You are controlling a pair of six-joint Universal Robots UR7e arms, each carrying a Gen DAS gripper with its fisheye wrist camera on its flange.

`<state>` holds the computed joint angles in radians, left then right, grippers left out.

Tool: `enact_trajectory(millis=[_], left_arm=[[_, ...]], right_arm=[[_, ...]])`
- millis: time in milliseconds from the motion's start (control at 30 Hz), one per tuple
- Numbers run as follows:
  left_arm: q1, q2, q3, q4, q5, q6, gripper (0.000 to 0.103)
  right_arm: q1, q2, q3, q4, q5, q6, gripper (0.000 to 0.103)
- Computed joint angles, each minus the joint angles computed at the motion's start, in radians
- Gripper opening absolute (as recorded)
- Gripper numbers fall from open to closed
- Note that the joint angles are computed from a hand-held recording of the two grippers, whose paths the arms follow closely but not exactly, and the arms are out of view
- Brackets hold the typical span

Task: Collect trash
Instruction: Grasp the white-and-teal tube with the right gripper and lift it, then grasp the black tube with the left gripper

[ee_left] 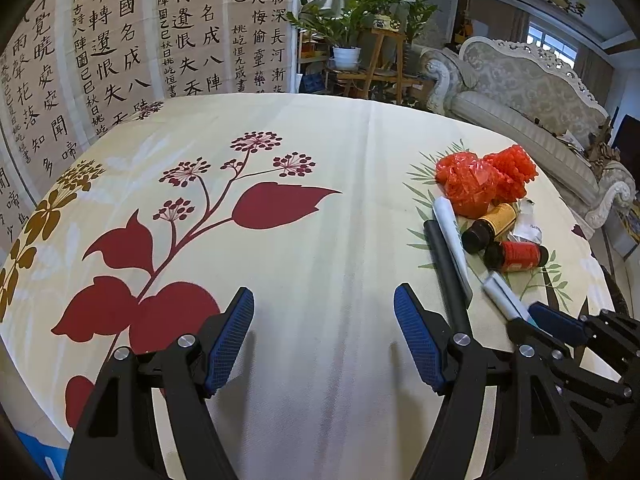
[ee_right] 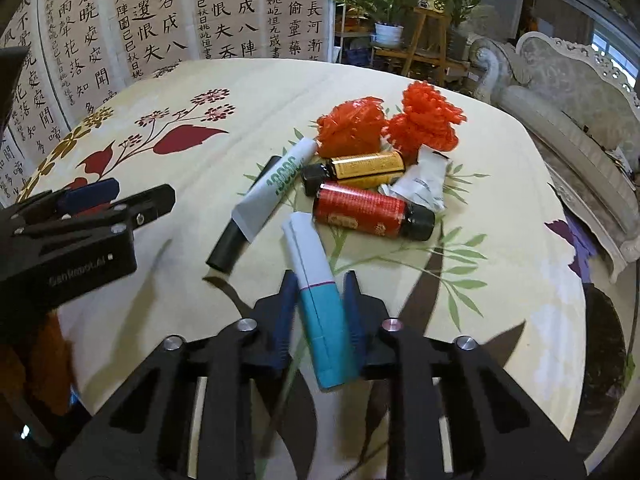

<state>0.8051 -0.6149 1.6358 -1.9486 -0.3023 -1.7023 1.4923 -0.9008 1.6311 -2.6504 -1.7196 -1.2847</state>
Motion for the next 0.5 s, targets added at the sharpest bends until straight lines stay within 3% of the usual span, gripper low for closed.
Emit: enact_trajectory(millis=[233, 500], left_arm=[[-0.001, 0.007, -0.011, 0.002, 0.000, 0.022, 0.071], [0.001, 0.033, -0.052, 0.012, -0.004, 0.056, 0.071]], right_arm=[[-0.044, -0.030, -0.003, -0.040, 0.009, 0.015, 0.020], [-0.054, 0.047, -0.144, -0.072, -0.017, 0.115, 0.020]])
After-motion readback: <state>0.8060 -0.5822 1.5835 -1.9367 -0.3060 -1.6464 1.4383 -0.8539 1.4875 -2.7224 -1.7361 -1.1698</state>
